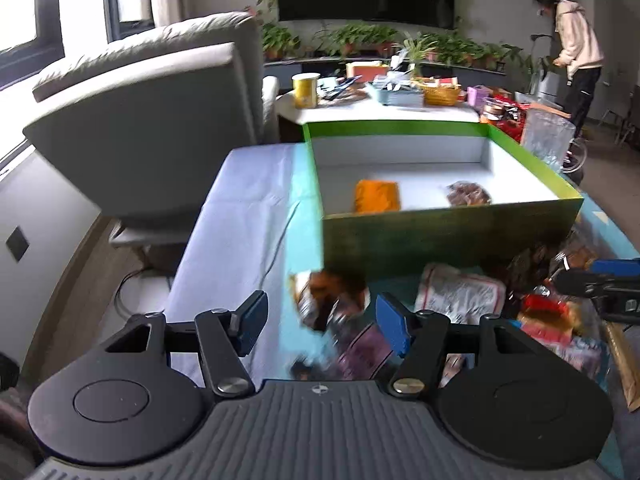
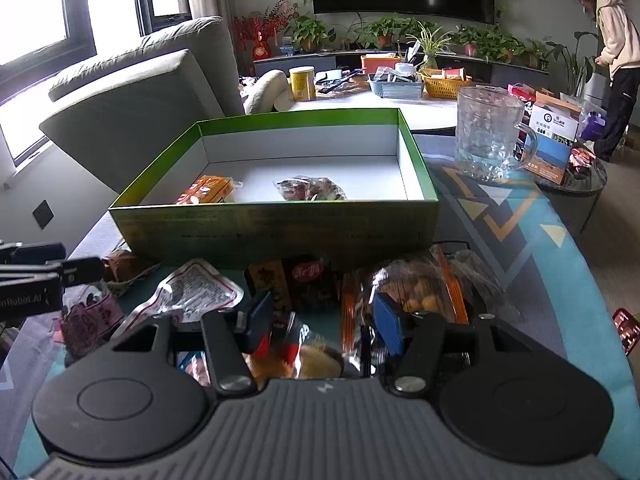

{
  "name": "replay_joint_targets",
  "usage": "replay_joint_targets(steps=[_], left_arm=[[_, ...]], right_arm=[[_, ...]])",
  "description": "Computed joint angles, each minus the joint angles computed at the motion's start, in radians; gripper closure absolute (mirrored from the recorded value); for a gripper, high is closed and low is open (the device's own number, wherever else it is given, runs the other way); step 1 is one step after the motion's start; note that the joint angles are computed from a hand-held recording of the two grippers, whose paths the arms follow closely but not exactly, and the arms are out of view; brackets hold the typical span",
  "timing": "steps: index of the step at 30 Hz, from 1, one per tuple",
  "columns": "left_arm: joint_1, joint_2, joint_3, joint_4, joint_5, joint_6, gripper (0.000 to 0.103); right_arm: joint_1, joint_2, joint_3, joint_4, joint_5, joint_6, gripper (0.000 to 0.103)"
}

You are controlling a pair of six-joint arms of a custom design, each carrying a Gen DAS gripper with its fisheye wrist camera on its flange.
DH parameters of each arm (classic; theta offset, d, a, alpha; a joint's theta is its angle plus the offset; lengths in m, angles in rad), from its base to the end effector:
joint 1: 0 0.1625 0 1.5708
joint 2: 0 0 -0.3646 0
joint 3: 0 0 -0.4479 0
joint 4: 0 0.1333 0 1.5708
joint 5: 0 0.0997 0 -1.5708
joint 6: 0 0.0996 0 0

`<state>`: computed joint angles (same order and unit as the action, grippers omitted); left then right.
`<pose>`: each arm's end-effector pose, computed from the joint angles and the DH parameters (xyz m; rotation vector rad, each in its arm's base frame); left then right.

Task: Organize snacks
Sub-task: 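Withdraw both grippers from the box back toward the snack pile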

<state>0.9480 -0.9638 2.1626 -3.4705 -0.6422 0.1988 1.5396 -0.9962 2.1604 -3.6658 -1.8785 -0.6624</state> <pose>-0.1101 -0.5186 0.0634 0.5044 2.1569 -1.0082 0.0871 -0.5139 0.0804 0.5598 -2.3086 0.9937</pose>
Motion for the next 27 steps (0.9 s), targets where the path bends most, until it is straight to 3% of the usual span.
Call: replay_joint_targets(steps=[13,20,27], left_arm=[[-0.013,-0.103,0.141,-0.039,-0.025,-0.045,0.043],[-0.015,-0.073,0.127,0.014,-0.037,0.001,0.039],[-0.001,-0.02,0.087,0.038,-0.004,0.036,0.039]], right_arm=[[-0.026,-0.059,0.115,-0.033,0.021,-0.007,0.059],[-0.023,-0.066,0.138,-0.031,0.038,-0.023,0.058],[-0.032,-0.076,0.157,-0.029,0.055,-0.027,0.057]])
